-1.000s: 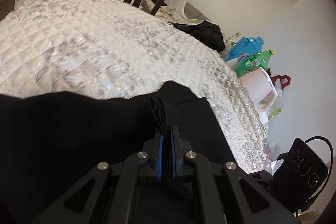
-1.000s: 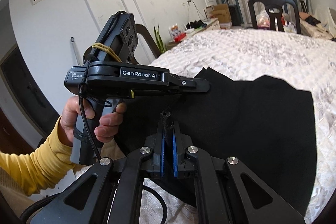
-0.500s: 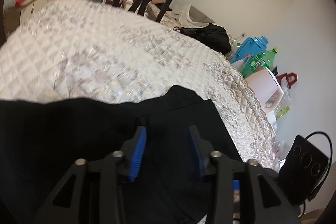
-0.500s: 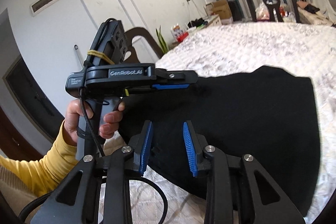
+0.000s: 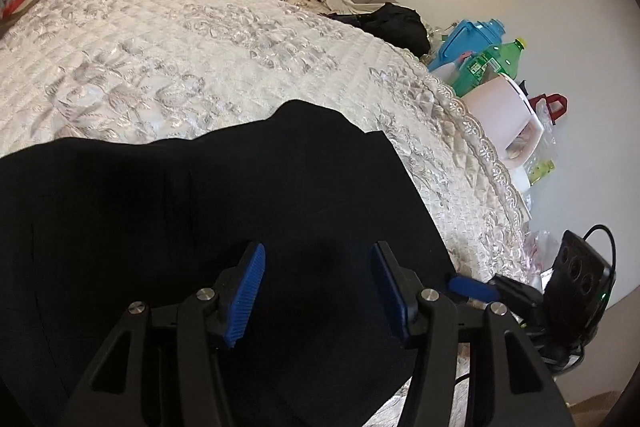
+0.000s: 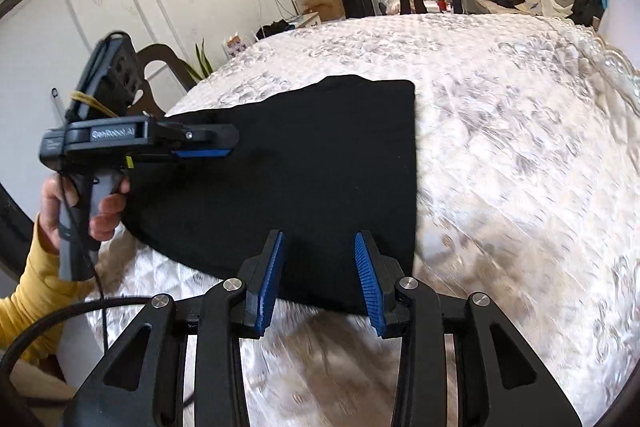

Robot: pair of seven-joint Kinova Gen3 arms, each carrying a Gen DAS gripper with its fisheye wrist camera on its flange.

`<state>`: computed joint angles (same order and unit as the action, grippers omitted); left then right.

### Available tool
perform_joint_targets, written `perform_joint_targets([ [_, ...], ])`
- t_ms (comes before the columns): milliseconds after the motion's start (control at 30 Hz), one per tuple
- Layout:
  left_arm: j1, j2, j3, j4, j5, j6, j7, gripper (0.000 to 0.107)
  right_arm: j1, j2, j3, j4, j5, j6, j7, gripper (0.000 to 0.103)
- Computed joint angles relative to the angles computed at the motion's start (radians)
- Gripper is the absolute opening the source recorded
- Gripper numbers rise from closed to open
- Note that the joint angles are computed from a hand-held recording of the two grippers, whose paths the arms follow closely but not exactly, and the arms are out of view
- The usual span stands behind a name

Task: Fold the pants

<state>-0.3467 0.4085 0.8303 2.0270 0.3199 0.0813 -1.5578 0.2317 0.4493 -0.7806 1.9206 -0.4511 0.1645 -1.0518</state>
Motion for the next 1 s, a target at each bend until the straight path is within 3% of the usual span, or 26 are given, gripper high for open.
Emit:
perform_joint_targets([
  [100, 0.098, -0.059, -0.129, -0.024, -0.015, 0.064, 0.068, 0.060, 0.092, -0.007, -0.087, 0.035, -0.007, -0.055, 0.017, 0.038],
  [167, 0.141, -0.082, -0.180, -0.028, 0.000, 0.071, 0.068, 0.061, 0.108, 0.000, -0.103, 0.043, 0.013, -0.075, -0.006, 0.041],
  [267, 0.128, -0.073, -0.154, -0.047, 0.092, 0.076, -0.024, 0.064, 0.039, -0.014, -0.018, 0.044, 0.047, -0.080, -0.079, 0.050],
  [367, 0.233, -0.062, -0.238, -0.111, 0.066, 0.128, -0.017, 0.066, -0.019, -0.018, 0.052, 0.030, 0.078, -0.051, -0.138, 0.050],
  [467, 0.339, -0.040, -0.328, -0.188, 0.064, 0.199, -0.028, 0.069, 0.035, 0.003, 0.007, 0.032, 0.081, -0.031, -0.130, 0.050],
  [600, 0.359, 0.018, -0.327, -0.280, 0.113, 0.280, -0.093, 0.072, 0.123, 0.052, -0.087, 0.038, 0.070, -0.044, -0.122, 0.050],
  [700, 0.458, 0.043, -0.421, -0.354, 0.087, 0.350, -0.071, 0.073, 0.158, 0.076, -0.128, 0.037, 0.079, -0.047, -0.131, 0.050],
  [733, 0.485, 0.056, -0.446, -0.383, 0.081, 0.379, -0.067, 0.073, 0.162, 0.080, -0.135, 0.035, 0.084, -0.043, -0.135, 0.049],
  [767, 0.511, 0.070, -0.471, -0.414, 0.076, 0.408, -0.060, 0.073, 0.183, 0.094, -0.158, 0.031, 0.086, -0.036, -0.132, 0.039],
  [833, 0.556, 0.088, -0.514, -0.463, 0.059, 0.456, -0.046, 0.074, 0.216, 0.115, -0.195, 0.036, 0.088, -0.041, -0.141, 0.034],
  [1000, 0.639, 0.147, -0.587, -0.601, 0.001, 0.593, -0.001, 0.075, 0.369, 0.220, -0.391, 0.075, 0.152, -0.114, -0.096, 0.017],
])
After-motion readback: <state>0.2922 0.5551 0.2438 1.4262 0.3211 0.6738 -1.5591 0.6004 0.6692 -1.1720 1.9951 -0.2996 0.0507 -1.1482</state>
